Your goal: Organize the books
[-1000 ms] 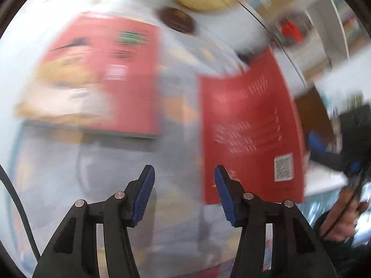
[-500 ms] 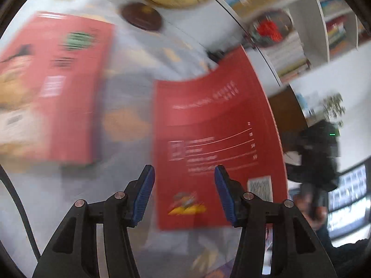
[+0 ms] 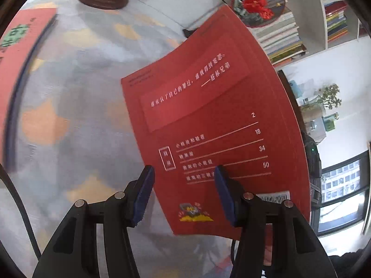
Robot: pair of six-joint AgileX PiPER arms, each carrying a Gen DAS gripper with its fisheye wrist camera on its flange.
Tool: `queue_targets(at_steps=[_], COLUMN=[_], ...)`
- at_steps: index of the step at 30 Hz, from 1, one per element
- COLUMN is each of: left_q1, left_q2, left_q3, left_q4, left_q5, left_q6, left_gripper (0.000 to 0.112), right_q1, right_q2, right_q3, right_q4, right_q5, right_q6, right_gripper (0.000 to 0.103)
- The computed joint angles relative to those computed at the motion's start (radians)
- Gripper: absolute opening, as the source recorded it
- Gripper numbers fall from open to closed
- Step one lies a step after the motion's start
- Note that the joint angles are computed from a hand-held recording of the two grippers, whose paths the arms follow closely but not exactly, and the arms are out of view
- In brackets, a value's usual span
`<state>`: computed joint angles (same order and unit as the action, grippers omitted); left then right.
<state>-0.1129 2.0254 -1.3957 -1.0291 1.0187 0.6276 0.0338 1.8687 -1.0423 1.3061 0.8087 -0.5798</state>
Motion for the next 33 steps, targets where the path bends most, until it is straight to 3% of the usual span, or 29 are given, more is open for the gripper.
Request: queue_targets(at_steps=[6,12,15,17,20,23,27,29,33], left_q1=[-0.030,0.059,0.168,0.239,0.285,0.284,0.171,0.119,0.076], left_q2=[-0.050,-0.200,-0.353,-0.445,-0.483,-0.456,-0.366,-0.327,-0.316], left_q3=[0.073,0.248,0.379,0.444,0.486,0.517,0.523,0.507,0.493], left_q4=[-0.173,-0.163,-0.057,0.101,0.285,0.264,0.202,0.226,0.249], left_q5=[0.046,-0.007,-0.103,-0.173,-0.224,-0.231,-0.288,-0.337,-0.397], left_q6=[0.044,0.055,0.019,-0.061,-0.164,-0.134,-0.106,-0.150,-0.211], left_gripper=[0.050,0.050,0.050,0.050,0.050,0.050,0.050,0.050,0.050], right_q1=[-0.140,-0.116,-0.027,0.017,0.056,0.086,0.152,0.194,0.264], right_q2=[-0.120,-0.102,-0.054,-0.033,0.005,0.032,0.015,0.012,0.048], right_q3=[0.087,0.010,-0.051,-0.078,-0.133,-0.181,-0.205,-0.209,-0.249], right_q4=[0.049,0.004,-0.025,-0.061,-0.184,-0.360,-0.588,-0.700,-0.844], right_q5=[0.108,0.198,0.211,0.203,0.178,0.133,0.017,-0.039,-0.048], right_q6=[-0.052,-0.027,0.000,0.023,0.122,0.242,0.374,0.429,0.508], right_gripper=[0.062,0.062,0.062,0.062,0.068,0.068,0.067,0.054,0.043])
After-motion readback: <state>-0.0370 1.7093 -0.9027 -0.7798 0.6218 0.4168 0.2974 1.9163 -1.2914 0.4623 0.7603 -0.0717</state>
